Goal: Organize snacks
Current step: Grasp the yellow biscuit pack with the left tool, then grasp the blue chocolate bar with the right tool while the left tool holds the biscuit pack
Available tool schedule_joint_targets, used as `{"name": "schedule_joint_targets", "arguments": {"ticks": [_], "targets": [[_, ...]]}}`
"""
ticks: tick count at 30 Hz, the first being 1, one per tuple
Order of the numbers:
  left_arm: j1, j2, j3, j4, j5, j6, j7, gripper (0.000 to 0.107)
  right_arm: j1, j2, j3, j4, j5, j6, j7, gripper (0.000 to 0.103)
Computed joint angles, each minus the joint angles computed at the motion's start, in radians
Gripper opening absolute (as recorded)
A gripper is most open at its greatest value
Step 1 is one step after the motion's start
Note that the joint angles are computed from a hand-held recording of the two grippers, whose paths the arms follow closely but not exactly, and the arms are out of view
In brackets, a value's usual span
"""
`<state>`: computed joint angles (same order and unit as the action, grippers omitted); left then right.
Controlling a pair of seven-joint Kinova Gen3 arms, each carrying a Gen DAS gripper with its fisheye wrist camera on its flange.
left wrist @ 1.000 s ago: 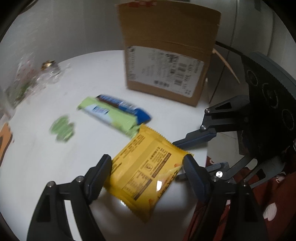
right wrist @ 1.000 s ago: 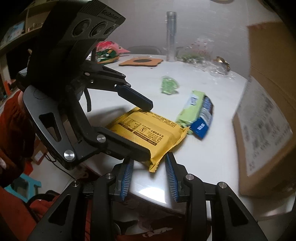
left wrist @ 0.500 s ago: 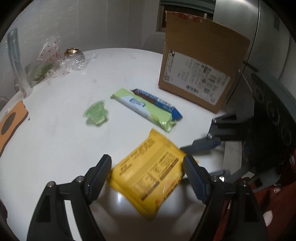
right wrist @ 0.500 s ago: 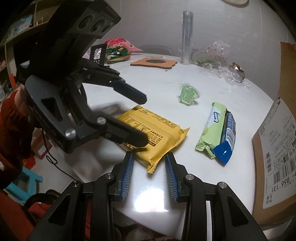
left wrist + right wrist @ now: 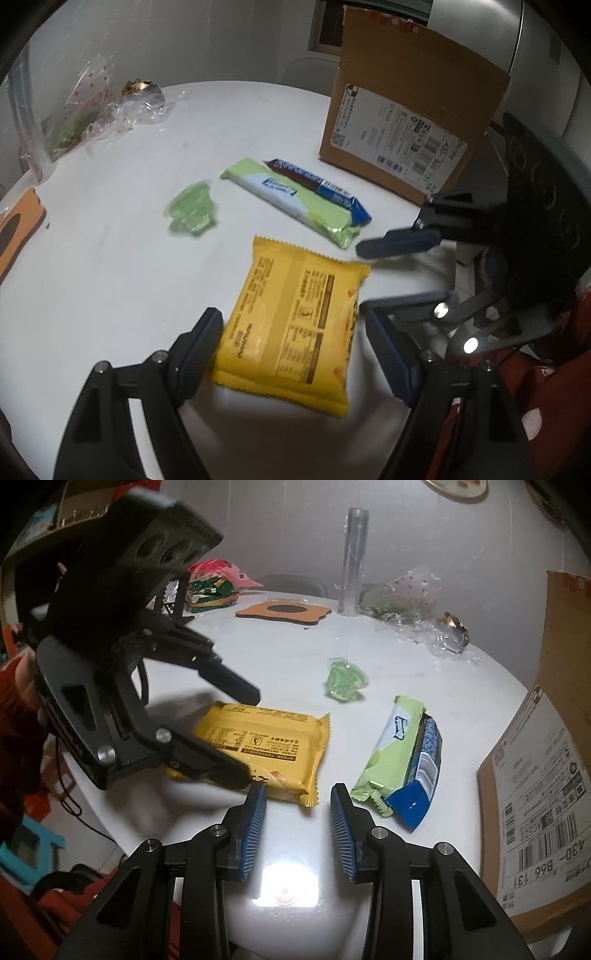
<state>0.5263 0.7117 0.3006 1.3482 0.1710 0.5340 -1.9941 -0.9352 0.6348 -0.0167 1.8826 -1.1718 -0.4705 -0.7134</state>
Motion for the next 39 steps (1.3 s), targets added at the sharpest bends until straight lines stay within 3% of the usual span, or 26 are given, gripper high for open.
{"name": "schedule_joint_targets", "arguments": {"ticks": [7, 17, 21, 26, 32, 39], "targets": [[0.088, -0.002, -0.087, 0.002, -0.071, -0.022, 0.098, 0.077, -0.008, -0.033, -0.02, 0.02, -0.069, -0.08, 0.004, 0.032], [0.109, -0.017, -0.112, 0.028, -0.126, -0.063, 0.22, 0.072, 0.096, -0.007, -0.116, -0.072, -0.345, -0.185, 0.035, 0.032], [0.108, -0.023, -0.116, 0.046, -0.144, -0.084, 0.25, 0.072, 0.124, 0.018, -0.155, -0.09, -0.361, -0.245, 0.002, 0.03], [0.099, -0.025, -0.107, 0.054, -0.154, -0.097, 0.263, 0.072, 0.144, 0.042, -0.201, -0.108, -0.381, -0.346, -0.027, 0.015], [0.105, -0.027, -0.113, 0.059, -0.163, -0.105, 0.284, 0.072, 0.182, 0.051, -0.258, -0.111, -0.371, -0.383, -0.018, 0.015], [0.122, -0.049, -0.146, 0.098, -0.182, -0.134, 0.348, 0.072, 0.15, 0.049, -0.288, -0.094, -0.403, -0.447, 0.004, 0.015]]}}
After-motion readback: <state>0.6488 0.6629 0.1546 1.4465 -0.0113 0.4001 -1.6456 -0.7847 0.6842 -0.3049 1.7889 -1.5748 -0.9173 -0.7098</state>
